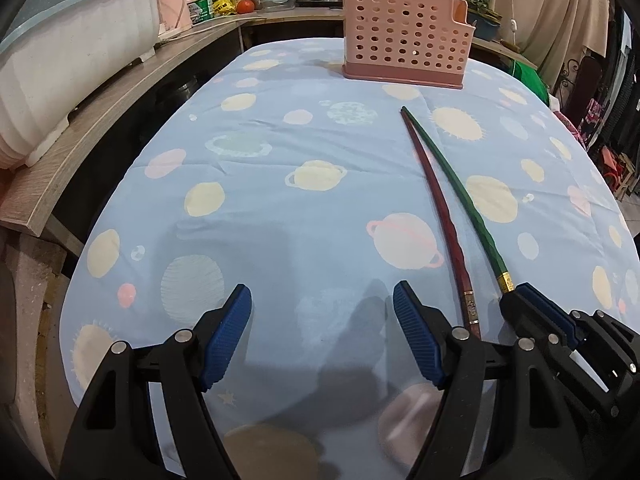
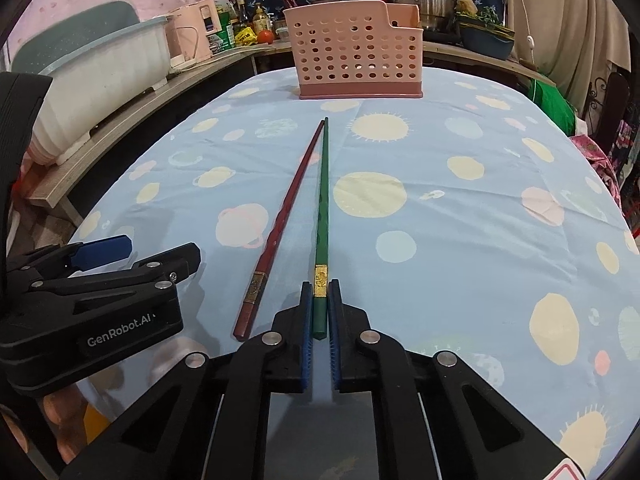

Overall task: Organize utensils
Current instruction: 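Grasp the green chopstick with the right tool while the left tool grasps the dark red one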

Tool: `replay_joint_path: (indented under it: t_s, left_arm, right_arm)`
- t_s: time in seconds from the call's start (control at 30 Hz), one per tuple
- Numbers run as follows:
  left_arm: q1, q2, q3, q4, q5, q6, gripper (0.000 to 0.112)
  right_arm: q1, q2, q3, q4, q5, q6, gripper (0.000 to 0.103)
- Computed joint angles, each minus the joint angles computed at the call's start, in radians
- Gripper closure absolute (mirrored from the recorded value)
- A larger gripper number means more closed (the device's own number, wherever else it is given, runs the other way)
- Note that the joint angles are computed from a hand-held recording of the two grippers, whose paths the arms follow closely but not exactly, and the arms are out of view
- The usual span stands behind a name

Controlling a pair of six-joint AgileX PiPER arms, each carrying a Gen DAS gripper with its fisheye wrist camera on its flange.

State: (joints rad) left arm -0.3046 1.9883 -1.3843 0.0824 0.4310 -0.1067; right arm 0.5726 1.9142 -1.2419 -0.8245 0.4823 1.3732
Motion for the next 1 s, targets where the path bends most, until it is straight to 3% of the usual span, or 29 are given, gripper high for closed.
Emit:
replay_joint_path:
  t_s: [0.4, 0.7, 0.87, 1.0]
  left_arm:
    - [-0.03, -0.002, -0.003, -0.174, 0.036, 0.146, 0.041]
    - [-0.091, -0.004, 0.018, -0.157, 0.01, 0.134, 0.043]
    - [-0.107, -0.002, 0.024, -0.063, -0.01, 0.054, 0.053]
    - [-0.109, -0.007, 0.028, -0.067, -0.017, 0.071, 0.075]
  right_arm:
    - [-0.06, -0.103, 0.165, -0.123, -0.047, 0.204, 0.096]
    - [-0.062, -0.122, 0.199, -0.155, -0.073, 0.253, 0.096]
    - [-0.058, -0.122, 0.203, -0.172, -0.07, 0.269, 0.096]
    - [-0.055, -0.122, 0.204, -0.176, -0.067, 0.273, 0.096]
